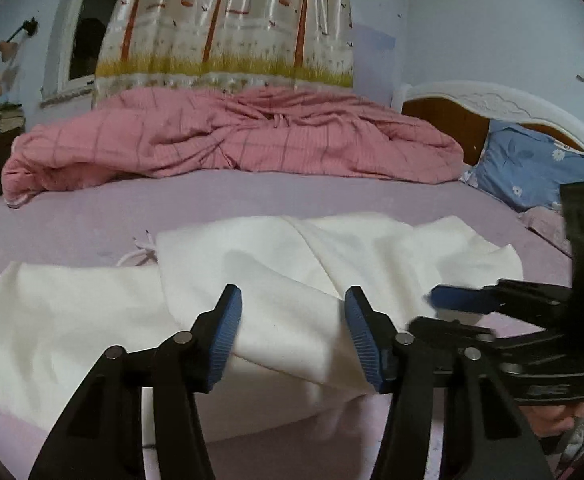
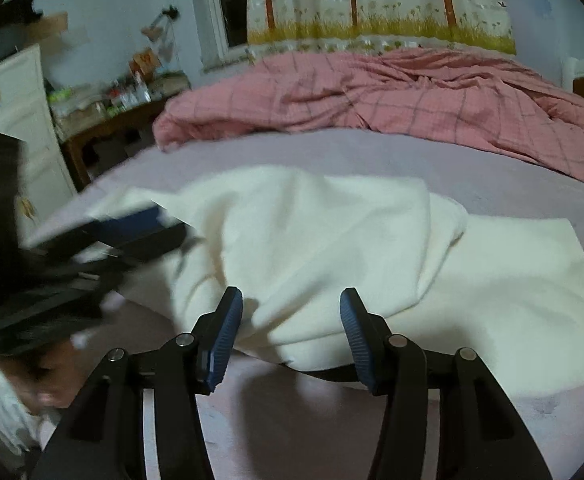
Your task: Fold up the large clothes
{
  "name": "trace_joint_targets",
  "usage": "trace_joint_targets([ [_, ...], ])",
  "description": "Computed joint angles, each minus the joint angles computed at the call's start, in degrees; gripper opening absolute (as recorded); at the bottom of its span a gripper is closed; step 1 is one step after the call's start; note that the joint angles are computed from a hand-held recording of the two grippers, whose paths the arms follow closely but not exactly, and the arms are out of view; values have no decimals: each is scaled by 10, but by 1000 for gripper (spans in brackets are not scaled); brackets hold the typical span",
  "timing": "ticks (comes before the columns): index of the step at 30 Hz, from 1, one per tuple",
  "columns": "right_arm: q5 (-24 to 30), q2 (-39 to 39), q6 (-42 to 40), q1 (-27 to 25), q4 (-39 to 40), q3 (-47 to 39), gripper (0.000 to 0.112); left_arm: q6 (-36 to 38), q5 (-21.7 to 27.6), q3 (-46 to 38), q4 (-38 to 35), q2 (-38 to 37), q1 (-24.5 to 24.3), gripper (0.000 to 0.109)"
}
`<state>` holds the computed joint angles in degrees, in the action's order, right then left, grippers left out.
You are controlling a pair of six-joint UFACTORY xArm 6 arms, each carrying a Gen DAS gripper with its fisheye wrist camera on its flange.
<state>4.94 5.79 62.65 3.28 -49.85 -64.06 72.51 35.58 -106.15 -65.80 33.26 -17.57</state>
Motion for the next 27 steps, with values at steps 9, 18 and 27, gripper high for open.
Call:
trace_joint_targets([
  [9,11,1,-12,4,14,0,66,-94,3,-15,109,22,-3,53],
  [18,19,2,26,-8,0,-3,70,-100,-48,40,140,-4,-12,52],
  [27,89,-3,105,-4,-68,-14,70,124,-76,107,-105,-68,-6,40],
])
